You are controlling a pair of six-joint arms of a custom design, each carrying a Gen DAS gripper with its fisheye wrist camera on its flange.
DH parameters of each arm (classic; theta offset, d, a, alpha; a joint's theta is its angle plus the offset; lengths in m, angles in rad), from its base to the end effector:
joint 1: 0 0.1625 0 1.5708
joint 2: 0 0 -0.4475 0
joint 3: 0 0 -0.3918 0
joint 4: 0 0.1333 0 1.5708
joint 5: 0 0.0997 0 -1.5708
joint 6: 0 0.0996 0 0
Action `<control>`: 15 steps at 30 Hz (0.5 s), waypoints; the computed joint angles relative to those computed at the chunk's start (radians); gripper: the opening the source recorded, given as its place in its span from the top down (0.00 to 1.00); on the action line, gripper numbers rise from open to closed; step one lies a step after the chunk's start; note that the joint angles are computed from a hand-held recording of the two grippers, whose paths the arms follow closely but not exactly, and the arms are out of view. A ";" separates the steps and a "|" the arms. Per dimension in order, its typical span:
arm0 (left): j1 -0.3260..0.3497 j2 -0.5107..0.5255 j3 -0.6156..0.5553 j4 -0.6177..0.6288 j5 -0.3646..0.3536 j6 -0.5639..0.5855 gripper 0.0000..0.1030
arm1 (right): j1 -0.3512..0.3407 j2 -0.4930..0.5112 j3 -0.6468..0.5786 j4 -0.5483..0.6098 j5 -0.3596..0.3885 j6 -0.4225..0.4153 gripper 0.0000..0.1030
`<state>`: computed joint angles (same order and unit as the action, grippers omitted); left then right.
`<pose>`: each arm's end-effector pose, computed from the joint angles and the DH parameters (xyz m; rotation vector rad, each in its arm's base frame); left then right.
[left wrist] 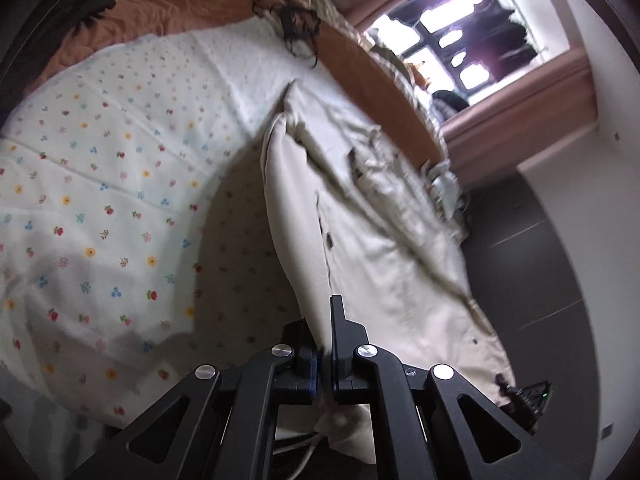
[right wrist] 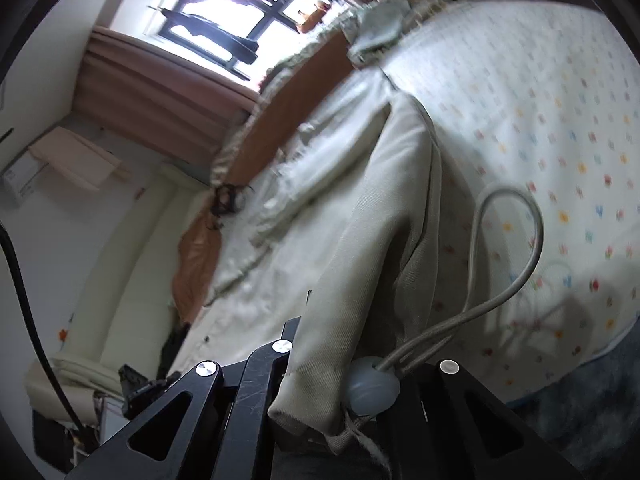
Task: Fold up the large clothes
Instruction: 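Grasp the beige jacket edge with both tools and lift it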
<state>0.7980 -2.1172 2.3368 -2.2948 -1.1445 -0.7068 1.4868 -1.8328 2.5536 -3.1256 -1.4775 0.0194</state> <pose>-0.0712 -0.3230 0.4283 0.0671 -2.9526 0.9915 0.1153 -0.3297 0.3434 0.0874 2.8158 -1.2512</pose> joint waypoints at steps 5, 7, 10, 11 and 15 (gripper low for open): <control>-0.108 -0.063 -0.028 0.071 0.049 -0.078 0.98 | 0.098 -0.029 -0.018 -0.014 -0.013 0.012 0.93; -0.157 -0.092 -0.047 0.099 0.072 -0.100 0.98 | 0.151 -0.029 -0.025 -0.028 -0.034 0.023 0.93; -0.251 -0.132 -0.081 0.136 0.119 -0.131 0.98 | 0.237 -0.040 -0.042 -0.032 -0.065 0.025 0.93; -0.274 -0.144 -0.090 0.146 0.128 -0.138 0.98 | 0.264 -0.037 -0.048 -0.036 -0.081 0.026 0.93; -0.386 -0.186 -0.149 0.247 0.191 -0.200 0.98 | 0.361 -0.049 -0.069 -0.028 -0.142 0.024 0.93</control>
